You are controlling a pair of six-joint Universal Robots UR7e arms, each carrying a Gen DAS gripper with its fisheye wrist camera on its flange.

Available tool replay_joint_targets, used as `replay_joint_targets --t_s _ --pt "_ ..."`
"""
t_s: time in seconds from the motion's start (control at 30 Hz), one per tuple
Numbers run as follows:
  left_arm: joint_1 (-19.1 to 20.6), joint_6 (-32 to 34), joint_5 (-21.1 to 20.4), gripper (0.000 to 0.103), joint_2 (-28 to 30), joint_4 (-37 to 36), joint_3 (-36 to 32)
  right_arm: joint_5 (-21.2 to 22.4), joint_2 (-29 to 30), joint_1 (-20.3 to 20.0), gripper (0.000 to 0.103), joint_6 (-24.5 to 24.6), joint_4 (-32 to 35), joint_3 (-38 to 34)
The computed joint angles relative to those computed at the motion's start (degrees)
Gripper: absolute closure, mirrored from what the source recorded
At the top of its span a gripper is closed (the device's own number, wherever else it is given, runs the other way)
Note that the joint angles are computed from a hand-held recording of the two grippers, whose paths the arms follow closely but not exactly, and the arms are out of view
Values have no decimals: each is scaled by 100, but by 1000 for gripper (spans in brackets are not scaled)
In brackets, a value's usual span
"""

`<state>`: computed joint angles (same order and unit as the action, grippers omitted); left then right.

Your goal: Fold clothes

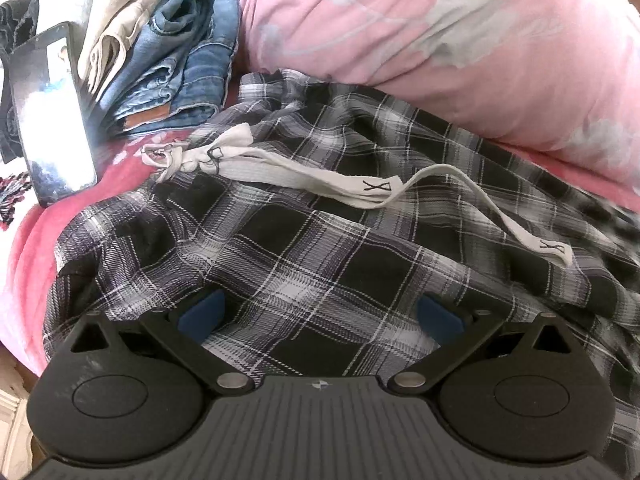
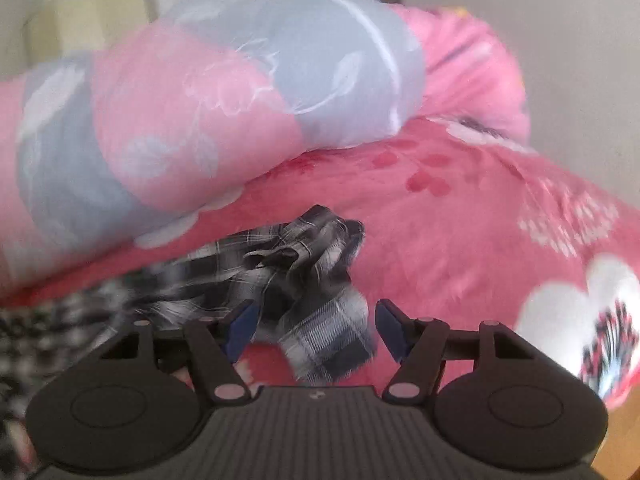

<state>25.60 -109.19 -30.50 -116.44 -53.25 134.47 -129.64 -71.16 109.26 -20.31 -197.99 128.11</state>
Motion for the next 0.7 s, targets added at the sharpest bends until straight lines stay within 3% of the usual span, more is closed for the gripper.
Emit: replay_joint_targets --t_s 0.1,0.13,0.17,0.33,0.47,0.5,0.6,0.63,0.7 --pt "41 -155 23 0 116 15 -7 -231 319 -102 72 -586 36 -145" --pt "61 -142 27 0 148 -19 -6 -229 328 -160 92 -642 37 -144" --pt "66 -99 16 0 139 -32 -16 -111 254 -244 96 -583 23 -137" --pt "77 70 -11 0 55 -99 -37 963 -528 -936 96 906 62 -280" --pt "64 21 -13 0 88 -29 -59 1815 -1169 -1830 93 2984 873 -392" --pt "66 31 -11 0 89 -28 -64 1838 -1271 -1938 93 3266 883 -345" --pt "68 77 -20 0 62 -38 -60 1679 -1508 -2094 85 3730 618 -162" --pt "71 107 -24 0 52 -46 -61 1527 -1537 -2040 80 3636 399 -96" --pt "87 168 -21 0 39 -70 -60 1069 -1478 -1747 80 2994 183 -95"
